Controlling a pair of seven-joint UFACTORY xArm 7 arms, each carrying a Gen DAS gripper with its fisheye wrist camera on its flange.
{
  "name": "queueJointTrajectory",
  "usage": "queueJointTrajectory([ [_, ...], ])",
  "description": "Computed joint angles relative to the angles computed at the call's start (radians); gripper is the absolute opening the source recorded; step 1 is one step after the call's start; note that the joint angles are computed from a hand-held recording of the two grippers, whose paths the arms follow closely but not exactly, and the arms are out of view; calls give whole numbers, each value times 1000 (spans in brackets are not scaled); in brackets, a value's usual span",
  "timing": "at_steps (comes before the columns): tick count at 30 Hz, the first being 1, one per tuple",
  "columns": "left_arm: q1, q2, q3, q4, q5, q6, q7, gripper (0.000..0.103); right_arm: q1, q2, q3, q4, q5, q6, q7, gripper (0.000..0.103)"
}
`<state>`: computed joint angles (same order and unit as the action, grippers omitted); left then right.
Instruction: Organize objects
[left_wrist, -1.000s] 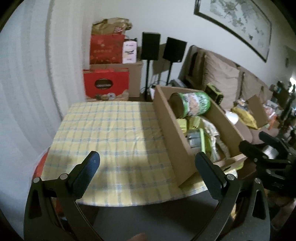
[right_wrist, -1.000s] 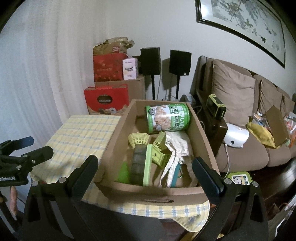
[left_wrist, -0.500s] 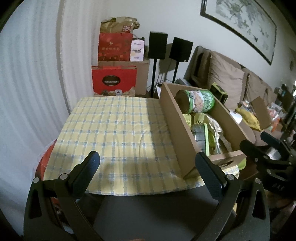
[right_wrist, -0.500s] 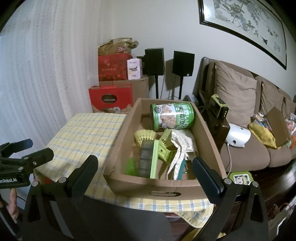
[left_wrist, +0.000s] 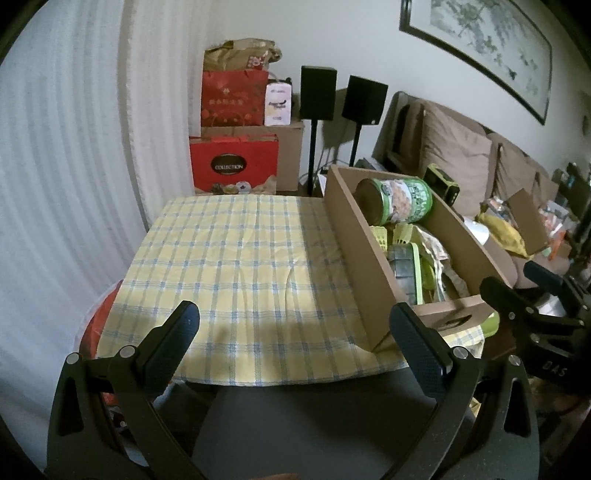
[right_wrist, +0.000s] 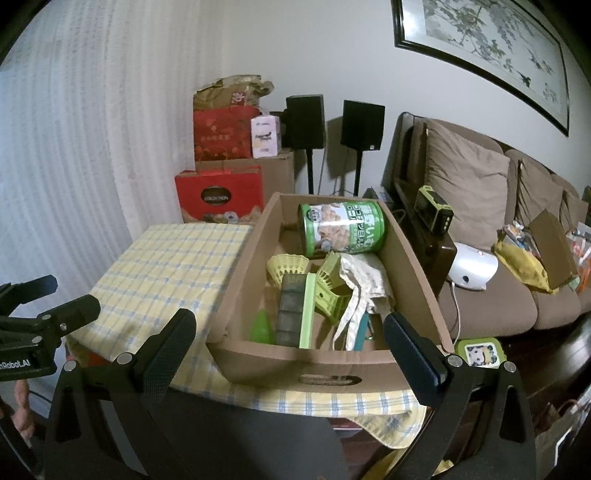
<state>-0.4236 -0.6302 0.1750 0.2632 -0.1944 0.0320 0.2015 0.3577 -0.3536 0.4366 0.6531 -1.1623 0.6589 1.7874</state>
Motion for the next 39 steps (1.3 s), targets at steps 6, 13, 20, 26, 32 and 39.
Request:
queueJointTrajectory([
  [6, 3, 2, -4, 2, 1, 5, -2, 103, 3, 16, -3, 9, -4, -1, 1, 102],
  [13, -1, 3, 0, -5, -1, -9, -12, 103, 6, 15, -13, 3, -5, -11, 5, 102],
  [20, -3, 4, 9, -4, 3, -8, -10, 103, 4, 12, -13, 0, -4, -14, 5, 102],
  [26, -14, -5, 22, -9, -1, -8, -4, 103, 3, 15, -10, 2, -5, -11, 6, 102],
  [32, -24, -17, 32, -17, -5, -9, 4, 103, 3, 14, -11, 1, -5, -11, 6, 102],
  [39, -56, -19, 68, -12, -22, -8, 25, 103, 4, 13, -9, 1, 1, -9, 10, 102],
])
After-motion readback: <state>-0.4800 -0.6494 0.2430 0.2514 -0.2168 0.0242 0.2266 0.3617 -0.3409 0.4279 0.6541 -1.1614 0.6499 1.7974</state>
